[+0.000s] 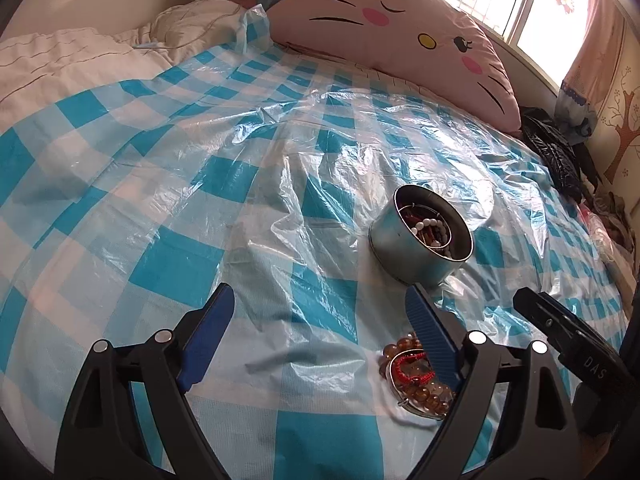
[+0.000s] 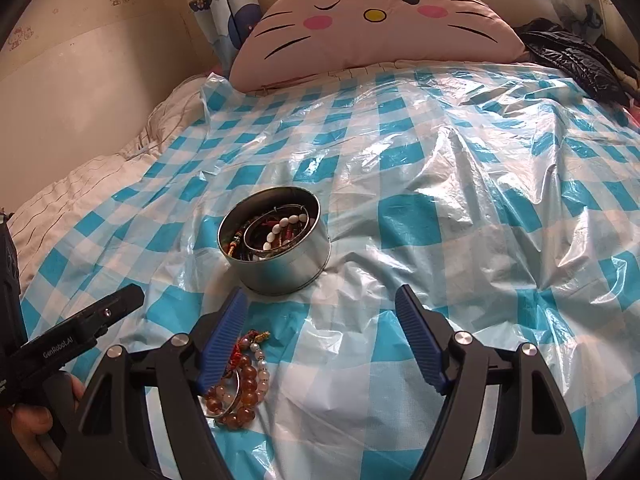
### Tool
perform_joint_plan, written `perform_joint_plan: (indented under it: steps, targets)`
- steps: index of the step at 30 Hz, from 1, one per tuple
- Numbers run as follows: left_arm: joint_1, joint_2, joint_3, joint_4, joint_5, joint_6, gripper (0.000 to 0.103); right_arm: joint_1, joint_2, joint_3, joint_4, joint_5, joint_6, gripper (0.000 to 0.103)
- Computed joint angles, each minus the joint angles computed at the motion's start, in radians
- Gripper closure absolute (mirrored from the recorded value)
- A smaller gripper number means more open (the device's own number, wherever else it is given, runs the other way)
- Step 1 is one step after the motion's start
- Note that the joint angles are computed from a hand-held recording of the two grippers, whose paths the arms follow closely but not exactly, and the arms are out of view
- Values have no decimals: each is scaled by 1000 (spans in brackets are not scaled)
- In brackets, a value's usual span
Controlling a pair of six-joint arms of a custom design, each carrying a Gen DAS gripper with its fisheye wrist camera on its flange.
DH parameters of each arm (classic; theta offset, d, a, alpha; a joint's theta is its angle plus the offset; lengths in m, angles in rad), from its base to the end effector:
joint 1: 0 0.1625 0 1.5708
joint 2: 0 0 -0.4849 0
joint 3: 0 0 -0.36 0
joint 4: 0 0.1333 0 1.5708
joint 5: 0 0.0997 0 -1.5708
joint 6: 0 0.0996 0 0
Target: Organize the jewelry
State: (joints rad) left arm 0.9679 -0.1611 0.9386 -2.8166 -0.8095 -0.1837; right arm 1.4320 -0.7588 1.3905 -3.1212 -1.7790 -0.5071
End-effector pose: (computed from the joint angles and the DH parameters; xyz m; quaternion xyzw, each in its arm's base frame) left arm -0.3194 -0.8202 -0.0316 0.1036 0.9013 -0.3375 0.2512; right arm 0.0037 -0.7884 0.3037 0.1179 -0.8849 0.3886 0.2283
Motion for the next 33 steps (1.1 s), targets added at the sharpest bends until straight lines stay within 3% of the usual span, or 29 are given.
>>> perform_joint_plan:
  steps: [5,11,16,20,22,24,29,33]
  targets:
    - [-5,-2,12,-25,29,8,18,-14,-27,26,67,95,20,29]
    - [10,-26,43,-79,50,-78,16,2,3,-32,239,80,-25,30]
    - [15,-27,41,-75,46,-96,16,9,34,-80,323,64,-40,46]
    - [9,-16,26,-66,52,-66,16,21,58,-108,372,27,-66,68]
    - [9,-14,22,-63,51,-62,16,26,64,-110,374,12,-79,86]
    - [8,-14,22,-62,50,-65,15,26,63,-105,361,14,-83,96]
    - [10,-19,23,-26,22,-70,15,10,36,-70,283,66,-47,97]
    - [15,-22,12,61,-92,-24,15,-14,10,-43,175,92,42,97]
